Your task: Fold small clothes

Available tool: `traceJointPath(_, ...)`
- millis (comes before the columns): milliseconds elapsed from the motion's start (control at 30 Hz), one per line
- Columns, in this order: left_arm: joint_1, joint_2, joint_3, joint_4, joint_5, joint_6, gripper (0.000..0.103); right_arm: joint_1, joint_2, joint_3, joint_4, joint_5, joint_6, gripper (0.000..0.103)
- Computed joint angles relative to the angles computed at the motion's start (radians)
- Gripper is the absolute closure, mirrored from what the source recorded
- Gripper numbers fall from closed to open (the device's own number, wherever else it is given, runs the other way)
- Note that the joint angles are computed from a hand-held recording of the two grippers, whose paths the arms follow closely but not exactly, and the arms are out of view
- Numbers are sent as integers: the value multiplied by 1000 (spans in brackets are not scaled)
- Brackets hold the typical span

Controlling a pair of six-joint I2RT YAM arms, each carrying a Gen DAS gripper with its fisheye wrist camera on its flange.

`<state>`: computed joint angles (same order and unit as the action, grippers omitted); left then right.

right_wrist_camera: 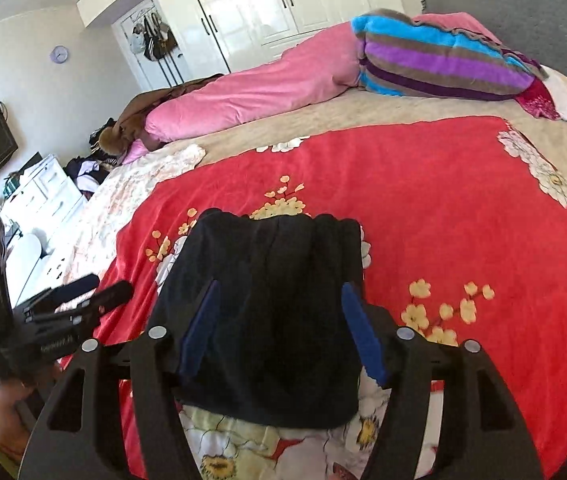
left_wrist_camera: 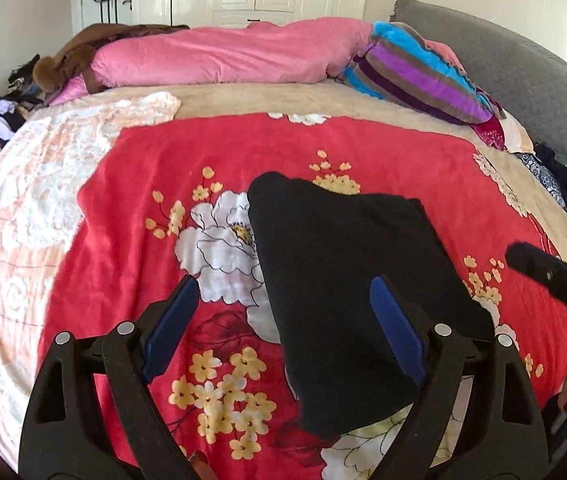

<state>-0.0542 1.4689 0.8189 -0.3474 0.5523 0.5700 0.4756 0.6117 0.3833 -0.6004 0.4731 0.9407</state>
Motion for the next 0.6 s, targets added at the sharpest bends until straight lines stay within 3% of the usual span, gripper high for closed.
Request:
traceJointPath(133, -11, 35, -4, 20, -12, -2, 23, -293, -23, -64, 115, -276, -103, 40)
traceJointPath(333, -27, 69, -15, 45, -34, 2, 23, -558, 96, -87, 248, -498, -237, 39)
traceJointPath(467, -50, 90, -34, 61, -61, 15, 23, -593, 242, -90, 389, -593, -251, 39)
traceJointPath(600, -71, 96, -60, 83, -77, 16, 22, -559, 356, -72, 459, -592, -260, 39)
